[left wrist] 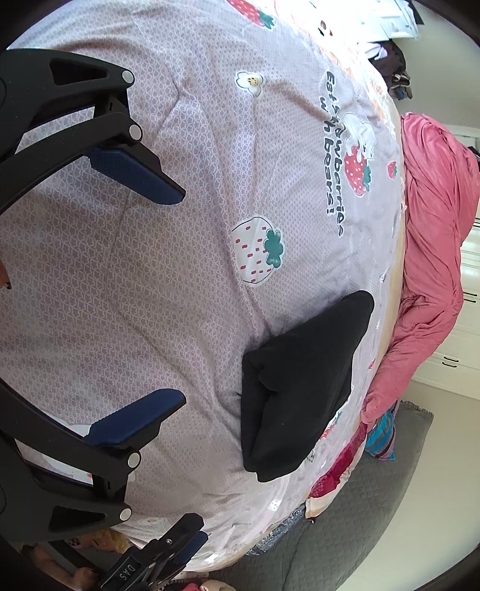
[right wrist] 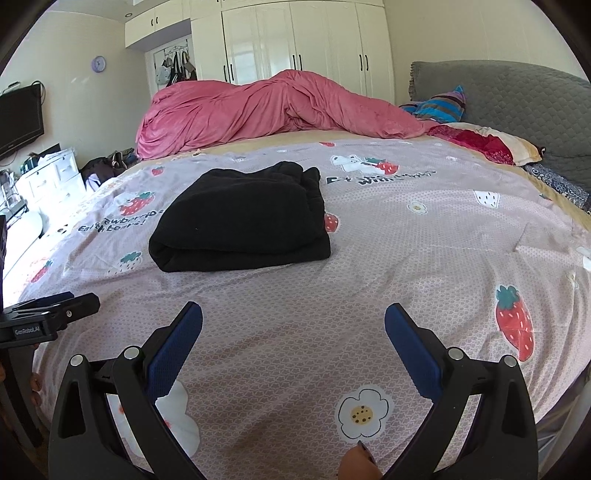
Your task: Fold small clothes
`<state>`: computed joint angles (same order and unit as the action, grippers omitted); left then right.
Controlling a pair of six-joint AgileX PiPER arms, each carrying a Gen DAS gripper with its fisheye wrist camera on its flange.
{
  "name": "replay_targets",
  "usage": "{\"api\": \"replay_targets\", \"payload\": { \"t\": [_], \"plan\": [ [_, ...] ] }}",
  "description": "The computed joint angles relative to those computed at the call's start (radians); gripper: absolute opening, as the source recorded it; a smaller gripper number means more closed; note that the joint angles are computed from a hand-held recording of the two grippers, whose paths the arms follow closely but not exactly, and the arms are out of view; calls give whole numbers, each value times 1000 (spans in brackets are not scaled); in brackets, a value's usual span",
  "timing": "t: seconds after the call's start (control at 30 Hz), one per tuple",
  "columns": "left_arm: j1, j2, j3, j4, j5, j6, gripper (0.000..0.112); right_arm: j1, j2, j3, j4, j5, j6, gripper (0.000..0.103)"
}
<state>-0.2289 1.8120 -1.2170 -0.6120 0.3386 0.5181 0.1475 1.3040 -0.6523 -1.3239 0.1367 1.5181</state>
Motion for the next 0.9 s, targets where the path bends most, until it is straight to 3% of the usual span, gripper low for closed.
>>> {"api": "replay_targets", "payload": {
  "t": [0.77,0.9],
  "plan": [
    [-16,-15,5,126,-16,-124,94,24,1,4,-46,25,38,99],
    [-21,-13,2,156,-16,-155,94,54,1,2,-57,61,36,99]
  ]
}}
